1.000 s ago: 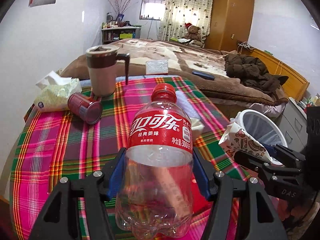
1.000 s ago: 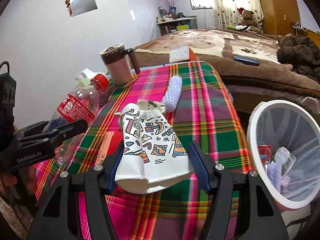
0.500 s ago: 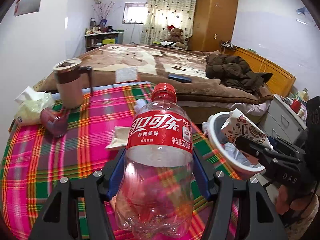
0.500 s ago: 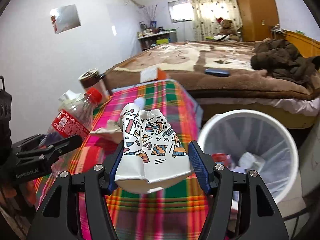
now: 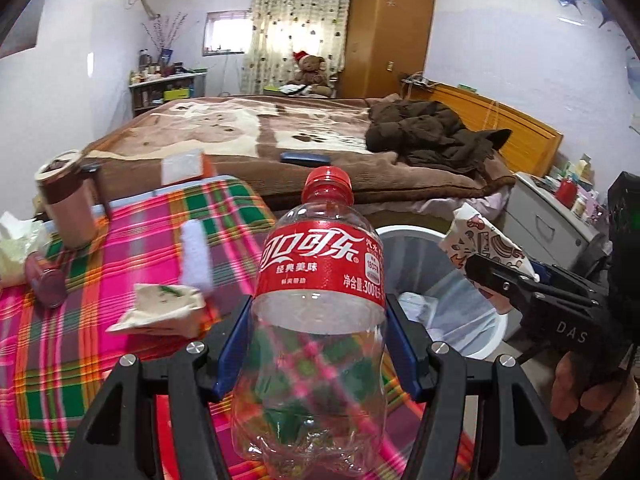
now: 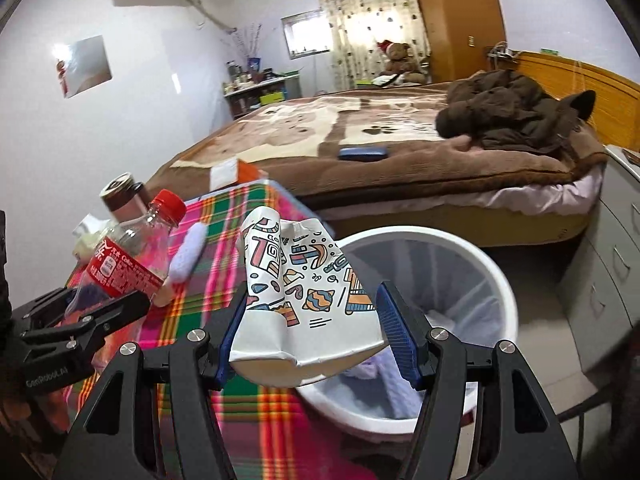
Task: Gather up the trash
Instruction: 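Carry the bottle and paper wrapper over the bin and open both grippers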
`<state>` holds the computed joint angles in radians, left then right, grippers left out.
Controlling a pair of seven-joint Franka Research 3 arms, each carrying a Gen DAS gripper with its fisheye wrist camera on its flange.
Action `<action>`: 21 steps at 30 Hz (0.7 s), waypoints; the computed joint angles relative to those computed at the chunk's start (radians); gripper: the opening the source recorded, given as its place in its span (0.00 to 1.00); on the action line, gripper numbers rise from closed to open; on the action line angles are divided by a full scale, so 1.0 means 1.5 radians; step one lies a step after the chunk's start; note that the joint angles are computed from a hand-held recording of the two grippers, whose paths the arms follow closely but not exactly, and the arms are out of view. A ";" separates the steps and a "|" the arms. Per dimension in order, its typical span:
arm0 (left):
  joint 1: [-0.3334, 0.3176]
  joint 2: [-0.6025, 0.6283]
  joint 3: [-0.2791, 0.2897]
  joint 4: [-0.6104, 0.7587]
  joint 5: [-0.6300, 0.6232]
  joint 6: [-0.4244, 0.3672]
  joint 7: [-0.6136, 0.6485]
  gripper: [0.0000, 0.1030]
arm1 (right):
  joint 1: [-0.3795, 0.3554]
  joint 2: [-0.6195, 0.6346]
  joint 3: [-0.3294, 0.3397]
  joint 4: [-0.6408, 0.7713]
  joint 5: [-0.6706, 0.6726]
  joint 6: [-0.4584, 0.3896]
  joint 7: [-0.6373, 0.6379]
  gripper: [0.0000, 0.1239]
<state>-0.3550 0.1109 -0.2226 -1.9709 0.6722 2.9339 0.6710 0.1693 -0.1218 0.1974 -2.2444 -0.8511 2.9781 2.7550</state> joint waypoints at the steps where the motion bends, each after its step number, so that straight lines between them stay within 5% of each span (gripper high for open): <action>1: -0.002 0.012 -0.005 0.013 -0.009 -0.002 0.011 0.63 | -0.002 -0.003 -0.001 -0.002 -0.003 -0.003 0.004 0.51; 21: -0.088 0.181 -0.002 0.213 -0.107 -0.076 0.140 0.63 | -0.022 -0.003 -0.039 -0.028 0.099 -0.059 -0.098 0.51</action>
